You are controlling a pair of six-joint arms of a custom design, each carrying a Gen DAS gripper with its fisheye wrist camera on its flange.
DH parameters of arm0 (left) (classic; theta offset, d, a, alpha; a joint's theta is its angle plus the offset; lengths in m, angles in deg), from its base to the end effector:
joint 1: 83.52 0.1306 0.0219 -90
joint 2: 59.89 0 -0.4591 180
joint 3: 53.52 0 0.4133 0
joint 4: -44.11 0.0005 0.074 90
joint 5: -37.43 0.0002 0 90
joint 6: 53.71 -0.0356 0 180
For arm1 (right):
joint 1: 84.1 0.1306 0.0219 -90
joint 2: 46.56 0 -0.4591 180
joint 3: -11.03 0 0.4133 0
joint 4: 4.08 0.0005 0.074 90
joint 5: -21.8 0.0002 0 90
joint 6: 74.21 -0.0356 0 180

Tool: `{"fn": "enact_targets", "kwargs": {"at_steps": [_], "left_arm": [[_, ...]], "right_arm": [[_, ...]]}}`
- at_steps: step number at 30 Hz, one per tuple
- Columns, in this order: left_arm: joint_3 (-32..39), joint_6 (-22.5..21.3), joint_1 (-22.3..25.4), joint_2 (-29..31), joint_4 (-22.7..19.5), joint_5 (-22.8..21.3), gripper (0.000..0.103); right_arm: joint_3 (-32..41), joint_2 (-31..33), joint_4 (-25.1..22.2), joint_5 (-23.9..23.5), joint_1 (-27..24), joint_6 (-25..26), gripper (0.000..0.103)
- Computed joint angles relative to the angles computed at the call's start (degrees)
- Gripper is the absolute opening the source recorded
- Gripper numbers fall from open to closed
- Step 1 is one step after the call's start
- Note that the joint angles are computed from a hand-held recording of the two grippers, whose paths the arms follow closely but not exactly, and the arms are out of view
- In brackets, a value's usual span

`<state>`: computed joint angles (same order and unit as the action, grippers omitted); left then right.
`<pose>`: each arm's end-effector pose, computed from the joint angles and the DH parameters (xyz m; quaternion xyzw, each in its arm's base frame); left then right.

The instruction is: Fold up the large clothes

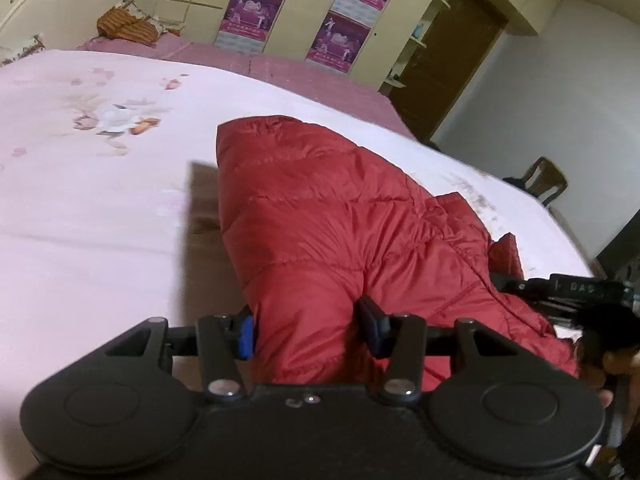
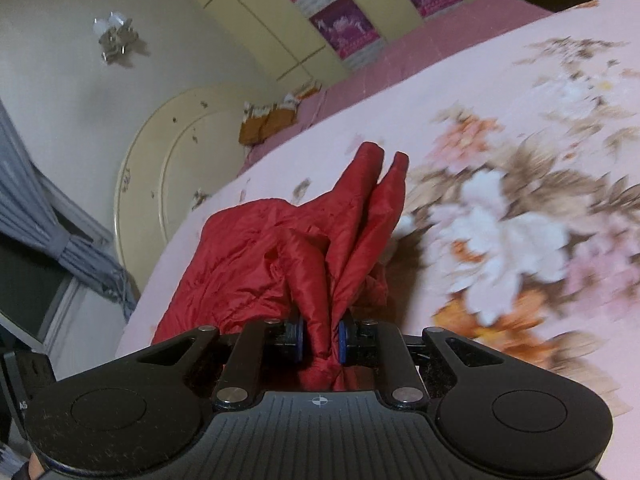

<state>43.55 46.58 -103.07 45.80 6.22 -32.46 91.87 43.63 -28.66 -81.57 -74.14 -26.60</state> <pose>0.5880 -0.2223 0.4326 0.1383 0.9064 -0.2506 0.3107 0.5121 0.0978 0.4617 0.1923 0.8571 0.2981 0.3736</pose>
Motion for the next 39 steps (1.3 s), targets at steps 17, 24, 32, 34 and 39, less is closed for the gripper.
{"fn": "enact_targets", "kwargs": {"at_steps": [17, 24, 32, 34, 39], "left_arm": [[-3.92, 5.43, 6.65, 2.27, 3.50, 17.31, 0.063], [-7.25, 12.45, 4.85, 0.30, 7.81, 15.90, 0.059], [-7.84, 11.98, 4.02, -2.85, 8.77, 3.80, 0.069], [-6.24, 6.10, 3.25, -3.57, 11.02, -1.86, 0.069], [8.26, -2.06, 0.04, 6.43, 7.74, -1.33, 0.059]], "right_arm": [[-2.44, 0.92, -4.82, -1.52, -0.92, -5.12, 0.064], [-3.55, 2.10, 1.79, -2.72, -0.88, -8.00, 0.022], [0.59, 2.31, -6.78, 2.92, -1.40, -0.04, 0.035], [0.88, 0.17, -3.43, 8.35, -0.59, 5.12, 0.035], [12.20, 8.17, -5.39, 7.92, 2.73, 17.15, 0.031]]}}
